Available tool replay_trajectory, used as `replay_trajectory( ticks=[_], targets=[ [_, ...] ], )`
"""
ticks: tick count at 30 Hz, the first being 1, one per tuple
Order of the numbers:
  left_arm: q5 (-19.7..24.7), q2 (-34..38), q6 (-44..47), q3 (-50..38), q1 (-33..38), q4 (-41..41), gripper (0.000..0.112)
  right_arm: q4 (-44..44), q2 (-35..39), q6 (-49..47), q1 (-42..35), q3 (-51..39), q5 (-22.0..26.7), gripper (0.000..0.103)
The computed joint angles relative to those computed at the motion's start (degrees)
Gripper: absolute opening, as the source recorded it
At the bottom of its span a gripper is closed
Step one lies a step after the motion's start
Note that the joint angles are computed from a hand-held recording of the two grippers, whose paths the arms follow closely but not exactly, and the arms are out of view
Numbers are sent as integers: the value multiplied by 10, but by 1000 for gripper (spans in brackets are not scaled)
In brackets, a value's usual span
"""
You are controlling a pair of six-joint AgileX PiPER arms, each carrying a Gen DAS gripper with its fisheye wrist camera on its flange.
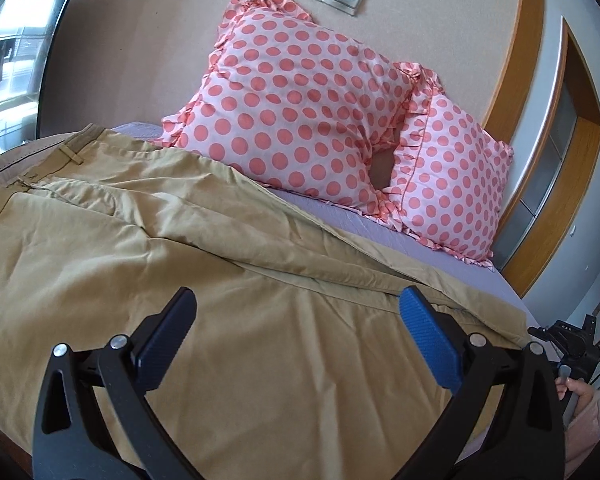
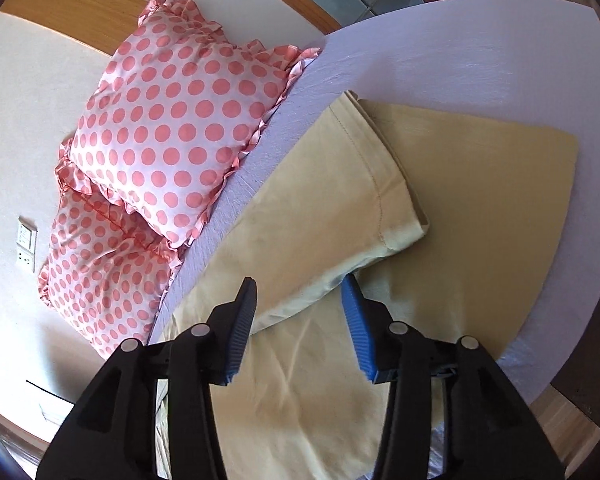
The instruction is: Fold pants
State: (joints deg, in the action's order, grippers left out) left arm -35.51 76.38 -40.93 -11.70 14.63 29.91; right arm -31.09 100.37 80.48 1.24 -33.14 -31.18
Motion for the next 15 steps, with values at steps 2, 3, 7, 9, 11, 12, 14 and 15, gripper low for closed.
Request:
replay_trajectory(
  ticks=[2, 3, 7, 9, 11, 12, 14, 15],
  targets=[
    [13, -2, -52, -17, 34, 65, 101, -8, 18, 15, -1, -16, -9, 46],
    [20, -1, -76, -29, 47, 92, 101, -6, 30, 14, 0, -26, -18, 46],
    [51, 14, -187, -96, 88, 203, 101, 14, 86, -14, 0, -67, -53, 5],
    [72, 37, -302, -155, 107, 306, 101, 8, 104, -16, -18, -60, -115, 5],
    [90, 72, -416, -219, 117, 403, 100, 47, 98, -72, -32, -15, -206, 5],
    [94, 97, -473, -257, 119, 451, 100, 67, 90, -98, -32, 3, -227, 5],
    [113, 151, -588, -334, 114, 544, 100, 82, 76, -127, -36, 28, -252, 5],
    [126, 182, -645, -373, 108, 591, 98, 76, 74, -127, -41, 35, -260, 5]
  ],
)
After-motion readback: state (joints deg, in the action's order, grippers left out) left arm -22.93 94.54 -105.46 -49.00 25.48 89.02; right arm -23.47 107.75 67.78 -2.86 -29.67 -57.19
